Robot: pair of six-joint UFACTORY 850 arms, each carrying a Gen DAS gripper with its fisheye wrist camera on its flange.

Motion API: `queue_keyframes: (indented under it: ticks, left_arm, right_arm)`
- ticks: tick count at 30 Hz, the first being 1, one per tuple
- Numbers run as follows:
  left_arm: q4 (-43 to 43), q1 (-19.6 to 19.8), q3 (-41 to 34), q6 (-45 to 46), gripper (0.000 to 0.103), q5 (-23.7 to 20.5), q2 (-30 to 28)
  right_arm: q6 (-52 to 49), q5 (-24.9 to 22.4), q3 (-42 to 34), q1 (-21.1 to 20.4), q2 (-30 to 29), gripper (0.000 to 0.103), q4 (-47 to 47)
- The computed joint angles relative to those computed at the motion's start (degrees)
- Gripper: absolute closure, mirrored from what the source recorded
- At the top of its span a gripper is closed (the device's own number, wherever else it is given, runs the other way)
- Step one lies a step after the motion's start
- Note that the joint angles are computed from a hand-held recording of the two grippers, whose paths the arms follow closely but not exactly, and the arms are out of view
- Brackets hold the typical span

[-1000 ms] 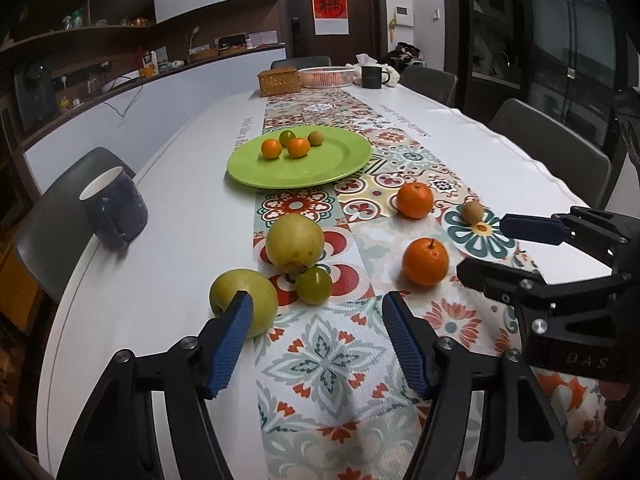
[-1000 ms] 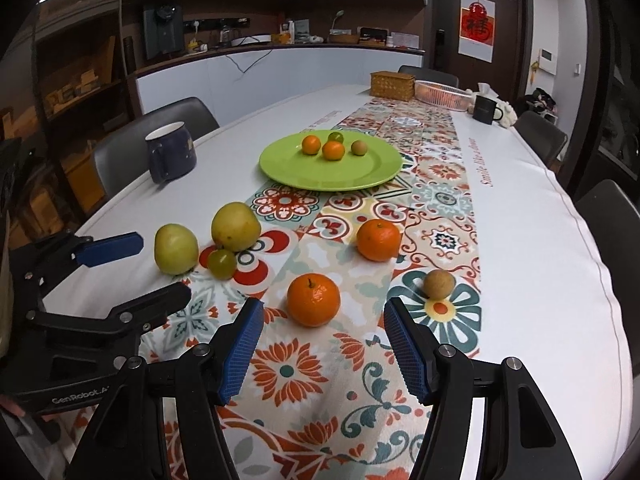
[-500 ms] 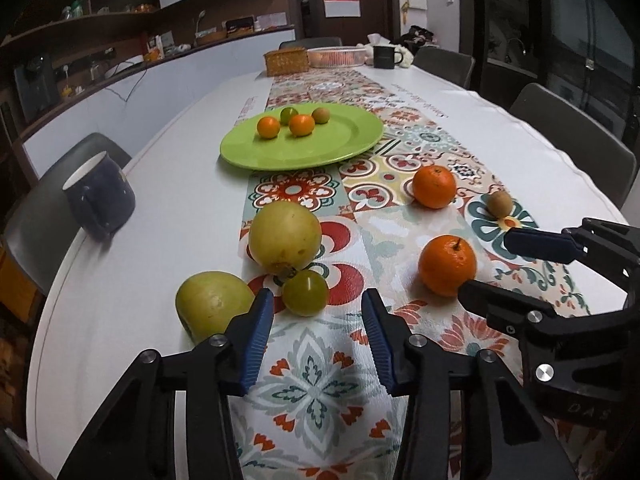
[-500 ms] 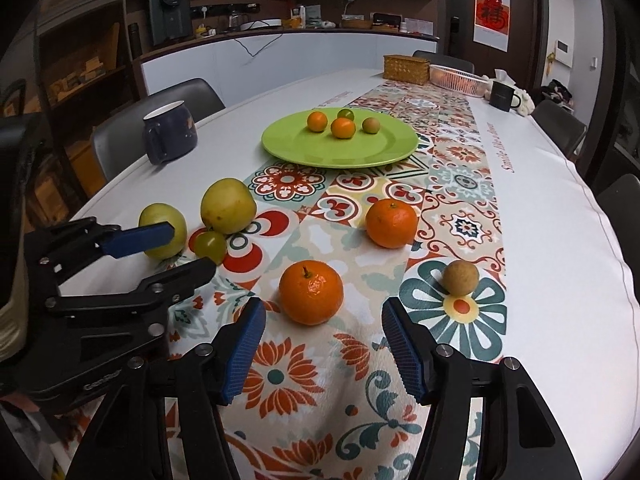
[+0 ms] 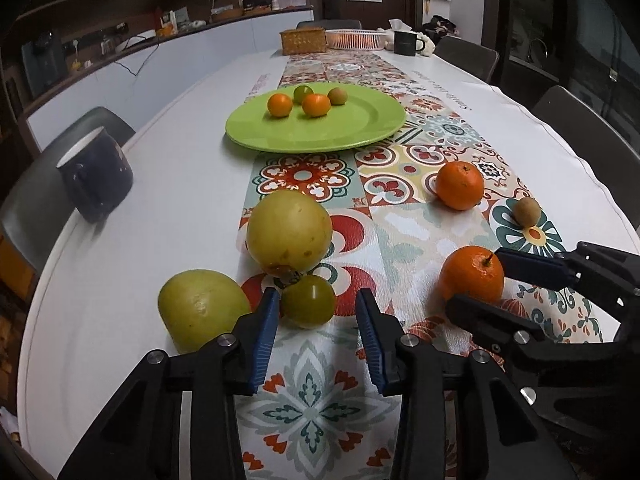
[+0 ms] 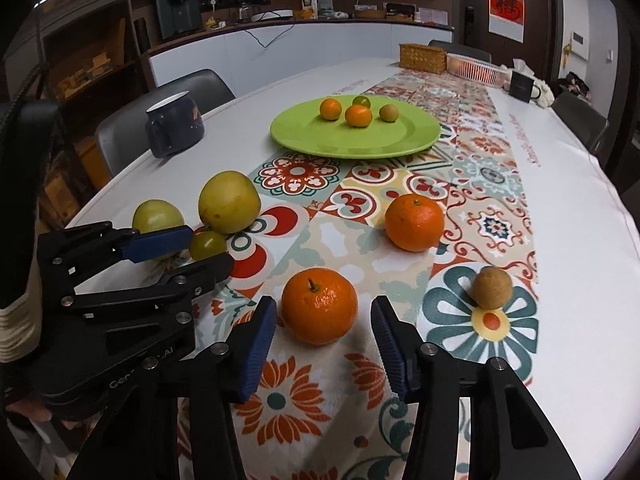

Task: Organize fruits
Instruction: 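Grasp small green fruit with left tool while right tool grasps an orange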

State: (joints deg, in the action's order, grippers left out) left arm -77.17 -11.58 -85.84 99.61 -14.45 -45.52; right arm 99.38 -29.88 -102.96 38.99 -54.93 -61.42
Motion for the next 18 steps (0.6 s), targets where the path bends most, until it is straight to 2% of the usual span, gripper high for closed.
queue_keyframes:
  ticks: [6,8,11,18]
  left_arm:
    - [3.95,-0.20,-1.59,-4.66,0.068,-0.33,-1.10]
    - [8.40,-0.11,-2.53,-9.43,0.073,-1.17,-1.70]
    - [10.33,0.02,-2.89,-11.77,0.074,-2.12,-1.86]
    - [7.25,0.40,-1.33,-7.79,0.075,-3.45,-0.30]
  right_arm:
    - [0.91,2.85,0.55,-0.71,0.08,0.060,0.81]
    - [0.51,2.54,0.25,-0.63,-0.06,0.060,1.23]
    - [-0.20,2.10,-0.23,-0.58,-0.30,0.061,2.01]
    - [0.95,1.18,0.32,-0.32,0.38,0.061,1.56]
